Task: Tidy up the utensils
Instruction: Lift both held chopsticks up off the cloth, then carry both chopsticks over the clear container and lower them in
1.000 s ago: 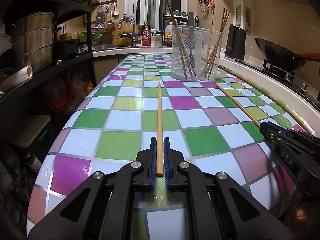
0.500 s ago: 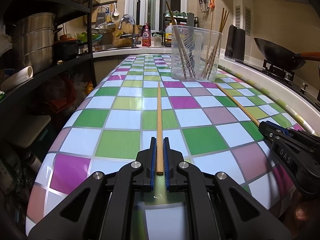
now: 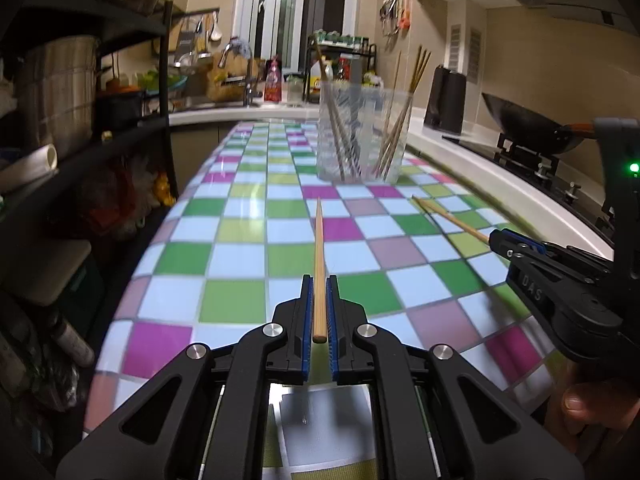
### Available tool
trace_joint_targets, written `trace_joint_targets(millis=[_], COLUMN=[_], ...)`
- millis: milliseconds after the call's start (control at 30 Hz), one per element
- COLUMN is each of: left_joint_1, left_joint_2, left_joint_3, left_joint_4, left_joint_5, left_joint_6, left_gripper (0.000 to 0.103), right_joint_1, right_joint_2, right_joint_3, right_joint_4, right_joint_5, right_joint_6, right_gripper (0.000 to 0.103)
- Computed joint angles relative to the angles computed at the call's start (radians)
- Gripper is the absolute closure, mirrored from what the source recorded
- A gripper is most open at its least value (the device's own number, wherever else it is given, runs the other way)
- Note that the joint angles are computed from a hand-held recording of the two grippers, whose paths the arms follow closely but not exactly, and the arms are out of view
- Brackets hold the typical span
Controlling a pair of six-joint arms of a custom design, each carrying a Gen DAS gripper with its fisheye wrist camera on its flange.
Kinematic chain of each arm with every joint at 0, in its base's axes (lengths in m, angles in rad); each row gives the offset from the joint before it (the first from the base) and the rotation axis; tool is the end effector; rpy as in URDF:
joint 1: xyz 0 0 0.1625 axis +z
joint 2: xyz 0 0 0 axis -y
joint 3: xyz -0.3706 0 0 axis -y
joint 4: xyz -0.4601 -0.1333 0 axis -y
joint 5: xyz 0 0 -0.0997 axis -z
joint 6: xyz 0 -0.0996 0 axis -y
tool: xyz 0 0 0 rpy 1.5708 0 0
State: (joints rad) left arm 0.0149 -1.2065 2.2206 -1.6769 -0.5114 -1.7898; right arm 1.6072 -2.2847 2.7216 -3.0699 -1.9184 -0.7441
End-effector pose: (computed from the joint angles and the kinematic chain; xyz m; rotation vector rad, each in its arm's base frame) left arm -0.3948 -0.2261 0.0096 0.3389 2.0820 -1.2822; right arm 0.1104 -0.3007 0.2894 0.6385 -2.1596 1.0981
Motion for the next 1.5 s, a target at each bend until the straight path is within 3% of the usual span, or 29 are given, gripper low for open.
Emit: trace_joint_targets(millis=[467,600,700,833,933,1067,1367,1500], left_joint_1=[-0.019,0.005,0.028,0.058,0.085,0.117,0.205,0.237], left_joint_2=[-0.017,-0.028,-0.045,-0.065,-0.071,-0.078,-0.060,-0.005], left_joint_3=[-0.120,-0.139,-0.139,-0.128,-0.130,-0.151,-0.268,-0.354], left_joint_4=[0.337,0.329,0.240,0.018,-0.172,-0.327,-0.650,-0.765], left_joint_5=[0.202,0.251,0.272,0.279,0.260,0.222,0.146,0.140], left_joint_6=[-0.109,-0.073,0.024,0.233,0.415,0.567,0.957,1.130], left_gripper=[0.097,0.097,0.097,0.097,0.097,0.097,0.097,0.097], right_joint_1=[0.174,0.206,0.230,0.264,0.288,0.315,0.344,0.367], right_joint_2=[0.010,0.044,0.076,0.125,0.153,0.195,0.324,0.407], right_joint_3=[-0.095,-0.136,-0.172,-0.227,-0.265,-0.323,-0.537,-0.638], right_joint_4=[-0.008,-0.030,-0.038,-0.025,0.006,0.058,0.208,0.204], right_joint_5=[-0.051,-0.049,-0.053,-0.063,-0.066,-0.079,-0.040,-0.021], right_joint_6=[0.054,0.054,0.053,0.057,0.068,0.083,0.184,0.197], right_gripper=[0.097,0.097,0.097,0.097,0.097,0.097,0.097,0.097])
